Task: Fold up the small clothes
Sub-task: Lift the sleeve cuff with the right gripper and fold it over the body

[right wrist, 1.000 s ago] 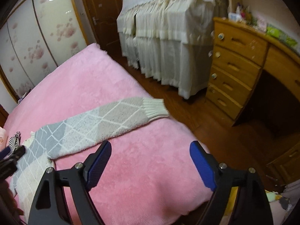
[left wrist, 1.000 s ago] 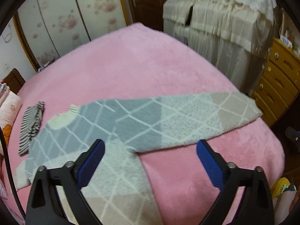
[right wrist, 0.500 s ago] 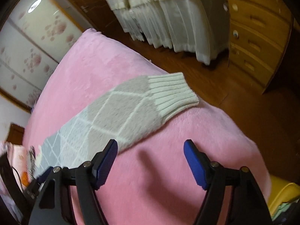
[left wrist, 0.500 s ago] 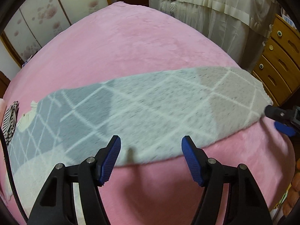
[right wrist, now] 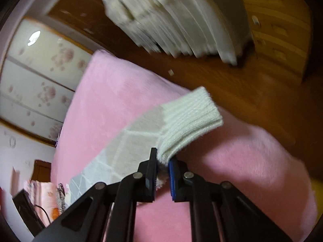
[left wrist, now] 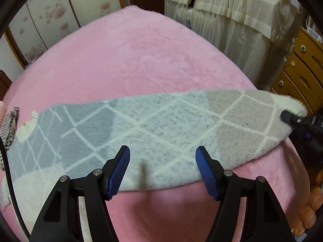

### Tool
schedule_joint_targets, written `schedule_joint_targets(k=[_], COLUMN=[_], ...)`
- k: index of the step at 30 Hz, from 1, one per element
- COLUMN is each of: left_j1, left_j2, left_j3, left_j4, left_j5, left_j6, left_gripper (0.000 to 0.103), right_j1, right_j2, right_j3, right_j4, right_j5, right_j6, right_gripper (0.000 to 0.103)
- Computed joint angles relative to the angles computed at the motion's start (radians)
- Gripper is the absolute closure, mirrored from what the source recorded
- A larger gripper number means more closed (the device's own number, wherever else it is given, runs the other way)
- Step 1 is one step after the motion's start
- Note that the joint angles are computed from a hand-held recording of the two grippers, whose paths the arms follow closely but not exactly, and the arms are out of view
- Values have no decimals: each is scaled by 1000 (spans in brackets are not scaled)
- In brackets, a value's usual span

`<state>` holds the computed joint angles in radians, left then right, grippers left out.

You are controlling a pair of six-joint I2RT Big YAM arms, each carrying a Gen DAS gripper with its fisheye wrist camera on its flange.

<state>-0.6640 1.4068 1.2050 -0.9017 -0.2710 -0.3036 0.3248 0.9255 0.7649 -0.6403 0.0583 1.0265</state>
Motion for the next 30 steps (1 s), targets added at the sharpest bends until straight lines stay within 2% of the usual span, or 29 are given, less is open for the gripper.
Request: schedule_joint_targets(k=[3, 7, 9, 13, 16, 20, 24, 26, 30], left_j1=[26, 88, 133, 253, 372, 582, 780, 853, 931], left_j2=[-64, -153, -198, -292, -355, -412, -414, -409, -395], left_j3=[-20, -50, -63, -107, -147, -198, -238, -256, -285], left_j4=[-7, -24, -40, -72, -88, -94, -98, -99, -89], left_j5=[11, 28, 41, 82, 120, 238, 365, 409, 460], left_j6=[-9, -5, 8, 59, 99, 179, 246, 269, 312], left_gripper=[36, 36, 36, 35, 35, 35, 35, 35, 35], right_j1=[119, 238, 289, 395, 453, 538, 587, 609, 649], right_j2=[3, 56, 91, 195, 273, 409, 527, 592, 706], right_j3=[83, 193, 242, 352, 418, 521, 587, 621, 694], right_j4=[-38, -37, -31, -6, 4, -7, -15, -25, -76], right_j5=[151, 229, 240, 225, 200, 189, 143, 116, 98], right_j6=[-74, -164, -190, -230, -252, -283, -293, -286, -280], right_gripper=[94, 94, 94, 94, 94, 94, 94, 94, 93])
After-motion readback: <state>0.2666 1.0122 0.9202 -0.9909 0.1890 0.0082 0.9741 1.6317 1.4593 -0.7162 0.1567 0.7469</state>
